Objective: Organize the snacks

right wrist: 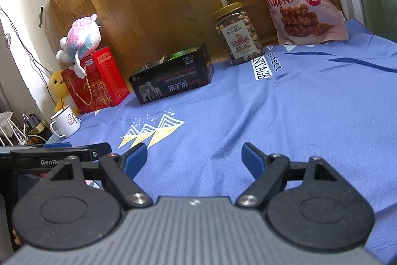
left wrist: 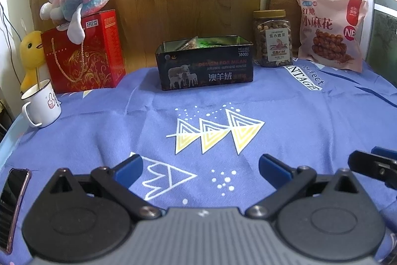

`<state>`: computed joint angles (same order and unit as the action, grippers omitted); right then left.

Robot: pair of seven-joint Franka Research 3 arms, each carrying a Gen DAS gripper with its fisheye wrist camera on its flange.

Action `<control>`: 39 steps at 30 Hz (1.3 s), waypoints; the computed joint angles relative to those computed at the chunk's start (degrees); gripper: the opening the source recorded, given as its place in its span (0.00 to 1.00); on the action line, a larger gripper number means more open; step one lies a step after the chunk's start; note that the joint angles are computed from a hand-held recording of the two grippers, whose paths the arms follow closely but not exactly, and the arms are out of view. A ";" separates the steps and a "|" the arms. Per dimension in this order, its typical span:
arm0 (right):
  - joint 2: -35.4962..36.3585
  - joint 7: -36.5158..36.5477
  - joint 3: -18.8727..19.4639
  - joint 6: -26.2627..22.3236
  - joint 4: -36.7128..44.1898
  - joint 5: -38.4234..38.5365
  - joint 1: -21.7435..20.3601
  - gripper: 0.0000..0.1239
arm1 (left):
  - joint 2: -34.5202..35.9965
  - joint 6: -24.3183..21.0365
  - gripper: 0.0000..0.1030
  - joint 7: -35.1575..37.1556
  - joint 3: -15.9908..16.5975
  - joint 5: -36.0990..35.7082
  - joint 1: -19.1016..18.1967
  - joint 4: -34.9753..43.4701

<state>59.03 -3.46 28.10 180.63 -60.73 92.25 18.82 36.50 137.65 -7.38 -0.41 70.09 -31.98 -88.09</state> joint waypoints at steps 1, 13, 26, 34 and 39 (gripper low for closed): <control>-0.01 0.05 -0.03 -0.06 -0.05 -0.04 0.01 0.69 | -0.02 0.00 1.00 -0.06 0.03 0.04 -0.02 -0.03; 0.60 2.87 1.40 0.58 -0.13 -4.42 -0.43 0.69 | -0.52 0.10 1.00 -1.09 -0.01 -0.16 0.49 -1.01; 1.86 6.75 5.03 2.24 -0.32 -11.31 -2.02 0.69 | -0.64 0.16 1.00 -1.27 -0.10 -0.12 0.59 -1.38; 2.86 7.40 9.04 3.82 -0.98 -15.07 -4.09 0.69 | -0.58 0.53 1.00 -0.84 -0.27 0.23 0.68 -1.41; 3.70 7.87 12.27 5.18 -1.52 -18.14 -5.74 0.69 | -0.37 0.53 1.00 -0.20 -0.23 -0.23 0.67 -1.10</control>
<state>62.74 4.41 40.37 185.81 -62.25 74.11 13.09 36.13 138.19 -7.58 -0.64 69.86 -31.31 -89.18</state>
